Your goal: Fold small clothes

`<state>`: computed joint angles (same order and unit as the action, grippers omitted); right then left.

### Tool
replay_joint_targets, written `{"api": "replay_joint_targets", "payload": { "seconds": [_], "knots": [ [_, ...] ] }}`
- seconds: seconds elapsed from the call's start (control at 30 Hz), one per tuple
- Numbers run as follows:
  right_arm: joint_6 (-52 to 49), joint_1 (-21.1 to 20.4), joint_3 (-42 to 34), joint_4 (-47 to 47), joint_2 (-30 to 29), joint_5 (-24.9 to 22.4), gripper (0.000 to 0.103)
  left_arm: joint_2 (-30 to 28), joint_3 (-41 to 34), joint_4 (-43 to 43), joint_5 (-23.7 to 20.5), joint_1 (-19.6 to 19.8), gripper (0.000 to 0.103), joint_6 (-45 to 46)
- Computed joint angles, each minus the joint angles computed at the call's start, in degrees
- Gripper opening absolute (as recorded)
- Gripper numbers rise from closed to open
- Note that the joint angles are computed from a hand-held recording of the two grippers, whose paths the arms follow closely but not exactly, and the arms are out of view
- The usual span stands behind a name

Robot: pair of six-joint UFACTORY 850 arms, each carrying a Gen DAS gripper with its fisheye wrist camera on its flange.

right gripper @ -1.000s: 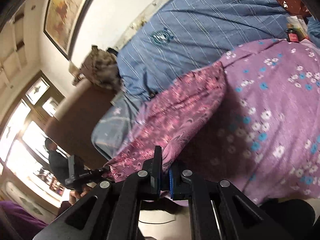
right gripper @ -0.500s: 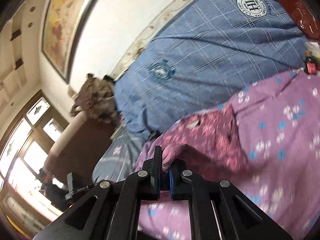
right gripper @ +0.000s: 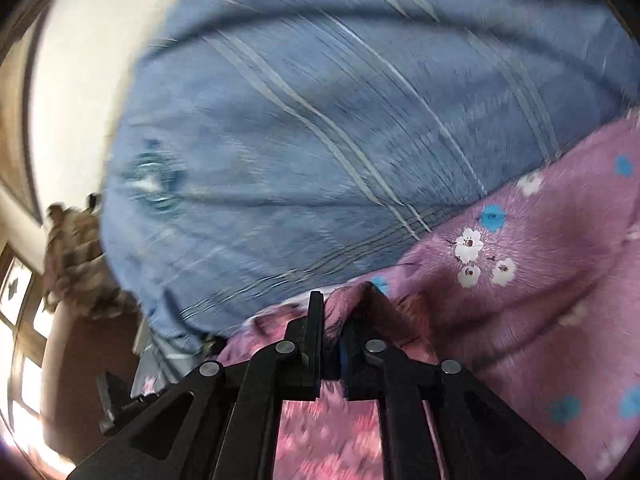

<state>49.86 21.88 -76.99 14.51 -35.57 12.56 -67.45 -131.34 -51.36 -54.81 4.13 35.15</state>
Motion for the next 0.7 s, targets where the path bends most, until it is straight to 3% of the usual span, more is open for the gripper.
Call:
{"api": "replay_joint_targets", "payload": {
  "seconds": [0.03,0.07,0.13,0.23,0.3,0.33,0.37,0.4,0.43,0.53,0.6,0.7],
  "knots": [
    [3.1,-0.6,-1.1,-1.8,-1.5,-1.0,0.030,-1.5,-1.5,-0.3,0.4,-0.1,0.004,-1.3],
    [3.9,-0.9,-1.6,-1.1,-2.8,-1.4,0.053,-2.3,-1.8,-2.0,0.9,0.0,0.004,-1.7],
    [6.1,-1.2,1.0,1.0,-3.4,4.3,0.070,-2.2,0.5,-7.3,2.4,0.4,0.007,0.2],
    [6.7,-0.9,6.5,5.1,-1.6,12.3,0.071,0.5,7.2,-17.2,3.0,1.8,0.008,6.1],
    [1.4,0.0,10.8,12.3,1.2,16.1,0.071,5.2,15.5,-25.9,4.5,2.6,0.012,13.6],
    [-1.1,0.5,11.8,14.8,2.2,16.8,0.071,8.6,20.8,-30.1,7.0,2.7,0.024,19.3],
    [-3.6,1.1,13.1,16.4,3.6,17.6,0.070,11.6,25.3,-34.6,10.0,2.8,0.048,25.3],
    [-5.8,1.8,13.8,16.4,4.9,17.5,0.070,15.4,30.5,-40.6,13.2,2.9,0.058,31.3],
    [-9.4,2.3,13.5,17.6,5.7,15.8,0.067,18.5,34.8,-46.6,15.0,3.2,0.071,37.3],
    [-27.4,5.3,8.9,24.5,6.3,6.5,0.058,26.4,45.0,-55.9,19.3,3.8,0.077,47.2],
    [-37.6,7.3,4.6,29.6,4.7,1.7,0.053,30.5,49.8,-50.2,25.4,3.0,0.077,44.6],
    [-54.4,10.0,-4.7,41.6,-0.9,-6.3,0.048,33.2,55.8,-45.4,27.3,2.6,0.077,41.2]
  ]
}}
